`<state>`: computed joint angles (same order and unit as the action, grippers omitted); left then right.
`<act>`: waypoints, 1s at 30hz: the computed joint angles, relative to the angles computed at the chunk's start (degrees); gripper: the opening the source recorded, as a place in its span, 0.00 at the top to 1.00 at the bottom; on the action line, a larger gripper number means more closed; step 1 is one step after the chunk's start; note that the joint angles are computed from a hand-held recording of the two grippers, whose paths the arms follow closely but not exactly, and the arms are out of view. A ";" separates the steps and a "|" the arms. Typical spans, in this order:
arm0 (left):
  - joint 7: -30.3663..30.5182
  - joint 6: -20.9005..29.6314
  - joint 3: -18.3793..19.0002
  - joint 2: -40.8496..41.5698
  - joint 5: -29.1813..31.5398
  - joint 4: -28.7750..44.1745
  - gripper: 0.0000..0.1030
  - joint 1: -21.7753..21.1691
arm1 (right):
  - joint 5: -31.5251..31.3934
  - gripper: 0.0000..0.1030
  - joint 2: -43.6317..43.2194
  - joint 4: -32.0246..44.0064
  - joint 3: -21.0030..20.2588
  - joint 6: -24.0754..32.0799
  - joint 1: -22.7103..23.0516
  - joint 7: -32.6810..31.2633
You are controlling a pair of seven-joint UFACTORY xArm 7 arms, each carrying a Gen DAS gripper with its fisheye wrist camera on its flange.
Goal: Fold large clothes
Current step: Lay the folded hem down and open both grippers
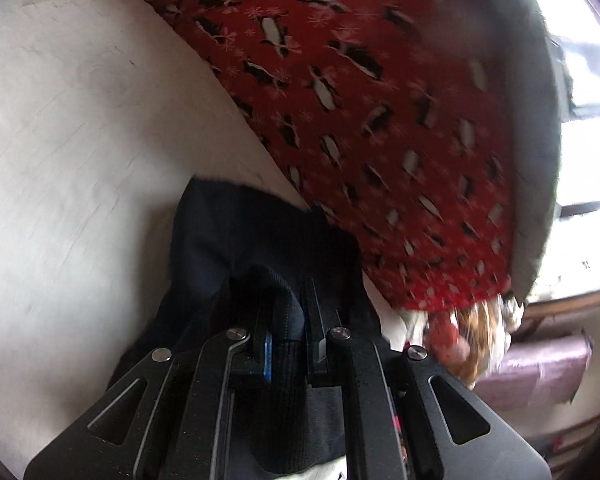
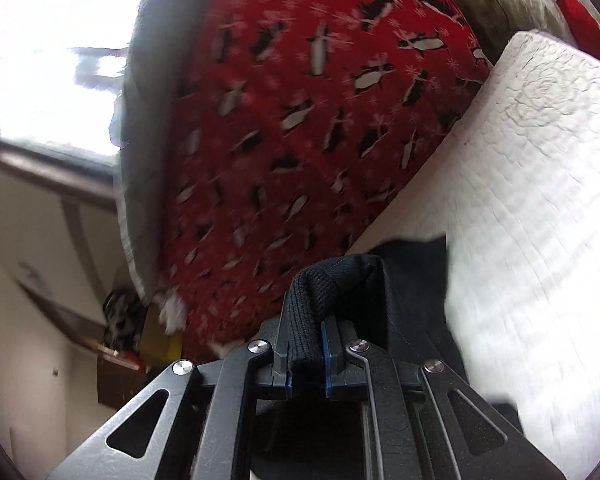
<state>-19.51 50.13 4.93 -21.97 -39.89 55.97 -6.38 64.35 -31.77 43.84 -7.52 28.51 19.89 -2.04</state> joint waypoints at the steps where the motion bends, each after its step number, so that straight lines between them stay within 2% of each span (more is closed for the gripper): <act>1: -0.22 -0.68 0.11 1.87 -0.46 0.60 0.92 -0.02 | 1.50 0.91 3.00 1.23 -0.55 -0.89 0.63 -0.67; 2: -1.13 -1.16 -0.08 3.11 -0.29 0.97 0.90 0.32 | 2.50 0.91 5.01 2.02 -0.65 -1.19 0.67 -1.00; 4: -2.98 -1.86 -0.06 5.30 -0.80 1.19 0.89 1.06 | 1.15 0.84 8.81 3.31 0.73 -1.49 -1.10 1.67; 5: -3.23 -1.49 0.40 6.03 -2.20 1.19 0.88 1.27 | 0.42 0.84 10.49 3.82 1.09 -0.78 -1.99 3.25; 6: -2.78 -1.21 1.16 6.32 -4.95 0.79 0.88 1.37 | 1.70 0.81 11.75 4.14 0.74 0.37 -2.33 3.48; 8: -1.18 -1.66 1.97 5.43 -9.34 -0.43 0.88 1.84 | 8.51 0.77 12.58 3.89 -0.38 1.85 -2.69 0.87; 10: -0.24 -3.17 2.03 3.34 -10.31 -1.47 0.86 2.66 | 10.81 0.63 11.47 3.12 0.30 1.23 -4.13 -0.86; 12: -0.09 -4.77 2.30 0.73 -10.34 -2.46 0.72 3.32 | 10.06 0.50 8.69 1.48 1.98 -1.70 -5.94 -1.81; 14: -0.89 -4.65 2.21 -1.23 -7.83 -2.48 0.62 3.77 | 7.00 0.50 5.71 0.03 2.12 -1.22 -6.96 -1.90; 16: 1.10 -2.68 2.17 -2.69 -4.69 -1.76 0.60 2.90 | 2.29 0.49 3.92 -0.74 2.17 0.64 -7.47 -0.55; 18: 5.39 -0.37 2.06 -4.31 -3.51 -1.90 0.55 0.60 | -4.79 0.48 1.75 -1.86 3.06 2.79 -8.12 1.95; 20: 8.08 1.87 1.02 -5.07 -1.82 -2.23 0.55 -1.36 | -11.48 0.45 0.48 -2.79 4.65 3.78 -8.86 5.67; 23: 6.62 4.91 -3.19 -3.55 5.56 -1.54 0.54 -2.12 | -18.87 0.44 0.23 -3.87 6.31 5.29 -9.54 11.26; 24: 4.53 5.07 -4.93 -2.66 9.31 -1.10 0.55 -1.56 | -19.62 0.44 0.34 -4.04 6.02 5.53 -8.99 12.27; 26: -1.87 5.16 -9.21 -1.30 20.51 -0.55 0.55 0.72 | -21.45 0.45 0.61 -4.11 5.66 6.93 -8.06 15.17; 27: -5.41 5.91 -10.54 -0.46 24.90 -0.53 0.57 1.63 | -21.49 0.60 0.06 -4.47 5.19 6.46 -6.90 14.48; 28: -7.07 7.25 -10.53 0.52 26.90 -0.46 0.62 1.62 | -23.52 0.80 -0.70 -4.77 5.74 5.28 -6.78 14.60; 29: -8.15 8.20 -9.98 0.78 27.42 -1.02 0.71 1.42 | -27.95 0.80 -1.50 -5.06 8.62 4.29 -9.07 15.27; 30: -8.87 7.76 -9.48 -0.57 27.44 -2.07 0.73 1.13 | -32.01 0.78 -0.94 -4.40 9.09 5.71 -9.48 17.54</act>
